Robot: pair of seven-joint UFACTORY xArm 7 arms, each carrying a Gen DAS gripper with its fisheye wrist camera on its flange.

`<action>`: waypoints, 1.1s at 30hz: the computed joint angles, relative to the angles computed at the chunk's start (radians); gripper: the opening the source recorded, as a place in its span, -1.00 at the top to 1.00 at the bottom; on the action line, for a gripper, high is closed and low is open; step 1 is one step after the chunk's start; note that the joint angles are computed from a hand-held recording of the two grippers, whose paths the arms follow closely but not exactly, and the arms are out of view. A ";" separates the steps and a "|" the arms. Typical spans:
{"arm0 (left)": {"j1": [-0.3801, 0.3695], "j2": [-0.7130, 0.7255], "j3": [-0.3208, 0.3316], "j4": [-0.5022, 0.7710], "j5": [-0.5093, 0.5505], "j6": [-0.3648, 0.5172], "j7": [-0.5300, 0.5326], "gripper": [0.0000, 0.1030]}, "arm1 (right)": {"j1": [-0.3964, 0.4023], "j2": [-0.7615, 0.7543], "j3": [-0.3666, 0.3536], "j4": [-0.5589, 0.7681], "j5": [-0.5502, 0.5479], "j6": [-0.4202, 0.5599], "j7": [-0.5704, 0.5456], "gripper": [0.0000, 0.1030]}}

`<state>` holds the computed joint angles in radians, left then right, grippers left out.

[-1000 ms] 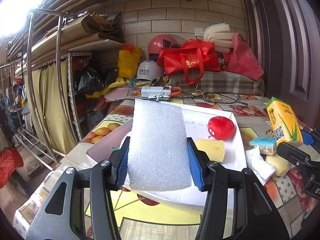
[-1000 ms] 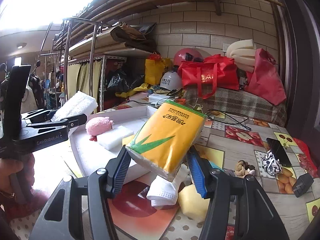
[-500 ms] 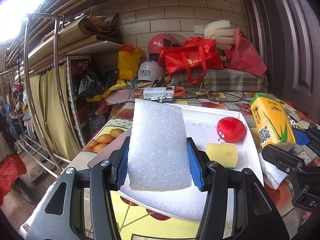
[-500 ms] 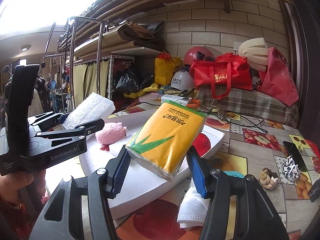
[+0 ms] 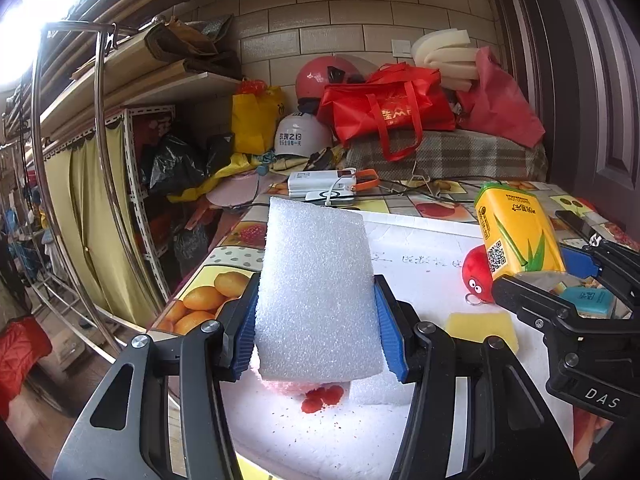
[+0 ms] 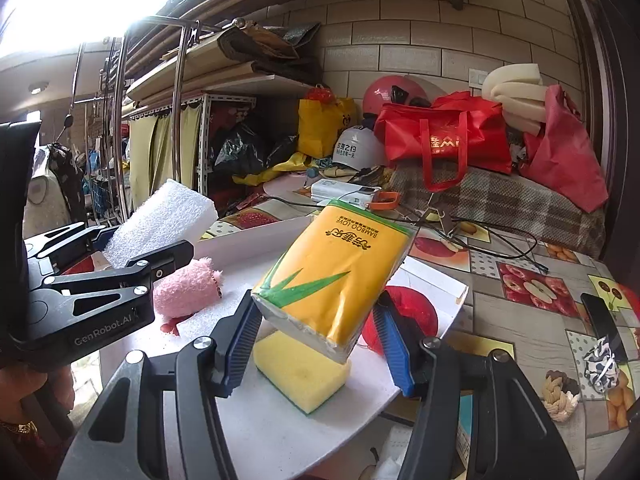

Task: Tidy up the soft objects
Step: 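Open the left tool over the box while the right tool releases the yellow tissue pack inside, then withdraw both tools from the box toward the loose table items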

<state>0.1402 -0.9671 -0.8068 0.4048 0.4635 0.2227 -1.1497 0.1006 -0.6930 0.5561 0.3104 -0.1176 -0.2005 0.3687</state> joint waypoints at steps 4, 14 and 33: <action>0.008 0.026 0.006 0.008 0.007 -0.020 0.017 -0.02 | -0.037 0.043 0.025 0.036 -0.001 0.004 0.000 -0.11; 0.021 0.120 0.037 0.036 -0.001 -0.047 0.076 -0.02 | -0.025 0.088 0.005 0.073 -0.019 0.049 -0.006 -0.11; 0.042 0.033 0.008 0.029 0.023 0.058 -0.049 -0.99 | -0.140 0.024 0.111 0.057 -0.023 -0.003 0.040 -1.00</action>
